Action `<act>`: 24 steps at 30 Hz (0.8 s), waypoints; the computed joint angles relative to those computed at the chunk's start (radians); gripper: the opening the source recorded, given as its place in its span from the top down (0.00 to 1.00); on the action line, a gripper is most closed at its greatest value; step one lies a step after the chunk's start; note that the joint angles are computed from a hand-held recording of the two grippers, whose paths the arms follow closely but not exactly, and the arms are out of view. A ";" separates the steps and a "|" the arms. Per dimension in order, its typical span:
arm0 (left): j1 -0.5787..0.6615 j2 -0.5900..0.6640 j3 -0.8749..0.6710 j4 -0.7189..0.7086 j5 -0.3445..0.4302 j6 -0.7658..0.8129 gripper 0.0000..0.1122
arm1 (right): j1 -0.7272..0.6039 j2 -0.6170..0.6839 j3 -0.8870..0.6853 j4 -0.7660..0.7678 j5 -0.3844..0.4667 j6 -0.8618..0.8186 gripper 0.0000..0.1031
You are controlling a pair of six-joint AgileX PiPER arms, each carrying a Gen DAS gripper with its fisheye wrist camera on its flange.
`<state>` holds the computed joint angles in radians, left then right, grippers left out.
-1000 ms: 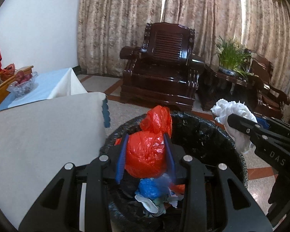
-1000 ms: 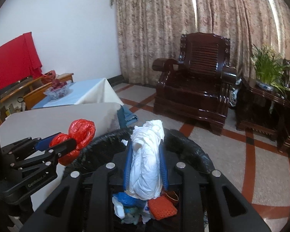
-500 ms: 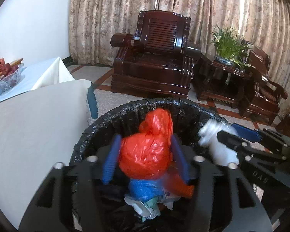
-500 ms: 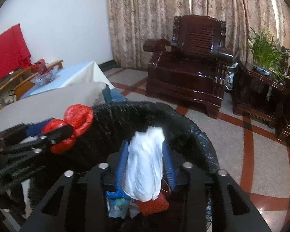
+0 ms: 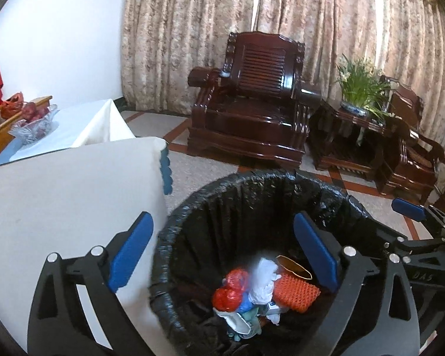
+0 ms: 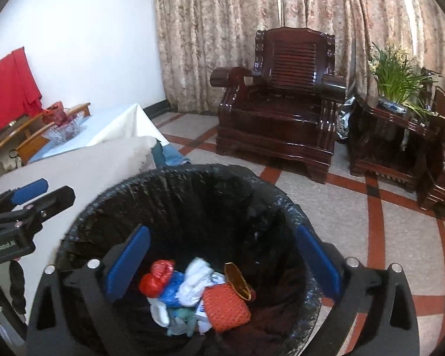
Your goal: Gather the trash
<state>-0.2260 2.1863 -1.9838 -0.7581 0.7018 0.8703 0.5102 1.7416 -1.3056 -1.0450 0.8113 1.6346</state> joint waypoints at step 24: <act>0.141 -0.370 0.293 -0.052 -0.018 0.062 0.14 | 0.231 -0.018 -0.304 0.038 0.220 -0.198 0.06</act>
